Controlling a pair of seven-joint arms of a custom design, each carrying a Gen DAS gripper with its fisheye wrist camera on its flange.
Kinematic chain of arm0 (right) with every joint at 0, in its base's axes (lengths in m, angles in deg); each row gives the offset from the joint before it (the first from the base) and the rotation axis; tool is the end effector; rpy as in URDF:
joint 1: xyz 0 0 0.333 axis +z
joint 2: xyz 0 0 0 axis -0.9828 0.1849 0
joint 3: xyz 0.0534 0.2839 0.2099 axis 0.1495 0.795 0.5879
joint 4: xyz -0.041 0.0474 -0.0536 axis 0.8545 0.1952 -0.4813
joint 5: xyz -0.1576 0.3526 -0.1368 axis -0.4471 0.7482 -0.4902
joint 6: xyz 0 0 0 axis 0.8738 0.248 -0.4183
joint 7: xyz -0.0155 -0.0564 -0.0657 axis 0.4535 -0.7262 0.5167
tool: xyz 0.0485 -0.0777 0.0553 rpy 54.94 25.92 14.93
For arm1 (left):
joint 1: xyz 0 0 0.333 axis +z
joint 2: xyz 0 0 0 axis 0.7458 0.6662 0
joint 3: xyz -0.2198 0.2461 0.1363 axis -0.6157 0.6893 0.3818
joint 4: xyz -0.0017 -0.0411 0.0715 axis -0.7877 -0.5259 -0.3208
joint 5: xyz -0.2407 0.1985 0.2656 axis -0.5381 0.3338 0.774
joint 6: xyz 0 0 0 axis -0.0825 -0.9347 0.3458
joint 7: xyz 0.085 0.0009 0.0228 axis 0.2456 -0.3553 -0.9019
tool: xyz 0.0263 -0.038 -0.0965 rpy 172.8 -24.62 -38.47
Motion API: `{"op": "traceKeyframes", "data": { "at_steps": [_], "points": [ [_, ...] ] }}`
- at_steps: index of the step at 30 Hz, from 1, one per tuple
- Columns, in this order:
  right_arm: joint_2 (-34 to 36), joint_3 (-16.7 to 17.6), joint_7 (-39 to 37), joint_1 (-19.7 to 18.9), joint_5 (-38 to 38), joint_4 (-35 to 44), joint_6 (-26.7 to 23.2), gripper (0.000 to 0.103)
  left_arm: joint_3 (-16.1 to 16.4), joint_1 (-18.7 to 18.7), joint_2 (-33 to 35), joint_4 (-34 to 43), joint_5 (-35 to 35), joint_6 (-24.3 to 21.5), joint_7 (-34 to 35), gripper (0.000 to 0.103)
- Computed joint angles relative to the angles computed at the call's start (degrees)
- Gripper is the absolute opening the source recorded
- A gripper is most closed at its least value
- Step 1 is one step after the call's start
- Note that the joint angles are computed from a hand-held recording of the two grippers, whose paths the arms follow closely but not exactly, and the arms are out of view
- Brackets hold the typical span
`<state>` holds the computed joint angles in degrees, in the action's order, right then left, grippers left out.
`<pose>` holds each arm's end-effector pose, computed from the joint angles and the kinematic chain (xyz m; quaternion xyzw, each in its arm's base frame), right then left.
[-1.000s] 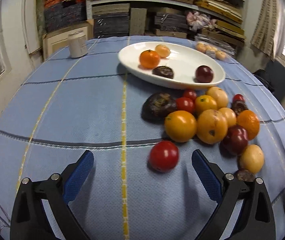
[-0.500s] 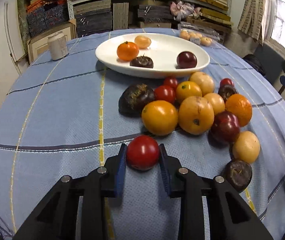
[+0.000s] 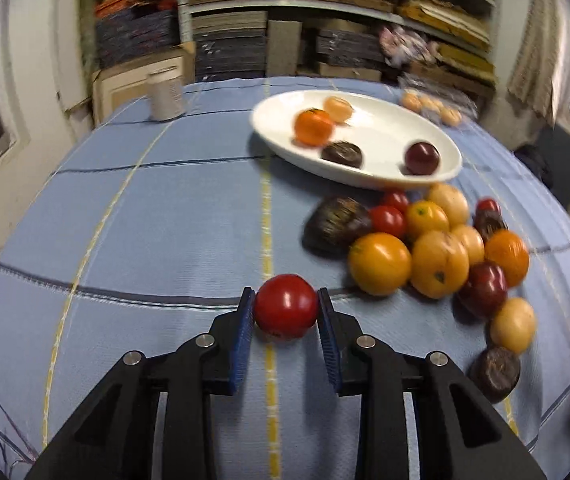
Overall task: Organize fruits
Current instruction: 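Grasp the red tomato with the left gripper, then grasp the pale tan round fruit with the right gripper while the left holds the tomato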
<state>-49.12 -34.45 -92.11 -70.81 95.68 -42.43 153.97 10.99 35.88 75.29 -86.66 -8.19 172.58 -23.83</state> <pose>0.6008 0.0842 0.4544 -0.7393 0.4393 -0.1424 0.4901 0.5721 -0.2525 0.4490 -0.7119 0.5985 -0.2431 0.2754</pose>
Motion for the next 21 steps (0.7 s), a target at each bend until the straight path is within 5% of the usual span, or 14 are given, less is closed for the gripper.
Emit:
{"op": "traceKeyframes", "data": {
  "at_steps": [2,4,14,17,21],
  "points": [
    [-0.68,0.51,1.58,0.98,-6.16,-1.59,0.53,0.072,0.23,0.16,-0.48,-0.47,0.46,0.44,-1.29,0.031],
    [-0.75,0.52,3.36,1.24,-9.70,-1.89,-0.70,0.058,0.35,0.20,-0.92,-0.88,1.80,1.15,-2.92,0.031],
    [3.06,0.45,19.24,1.36,-25.36,1.01,-2.63,0.058,-0.04,0.77,-1.70,-2.04,2.43,2.63,-4.62,0.031],
    [4.82,0.42,25.01,1.35,-31.35,2.67,-3.56,0.052,-0.30,1.05,-1.42,-2.03,0.24,3.21,-2.41,0.031],
    [5.26,1.05,25.88,0.41,-31.87,2.95,-4.75,0.052,-0.52,0.95,-0.88,-1.71,-2.06,2.76,0.60,0.031]
  ]
}}
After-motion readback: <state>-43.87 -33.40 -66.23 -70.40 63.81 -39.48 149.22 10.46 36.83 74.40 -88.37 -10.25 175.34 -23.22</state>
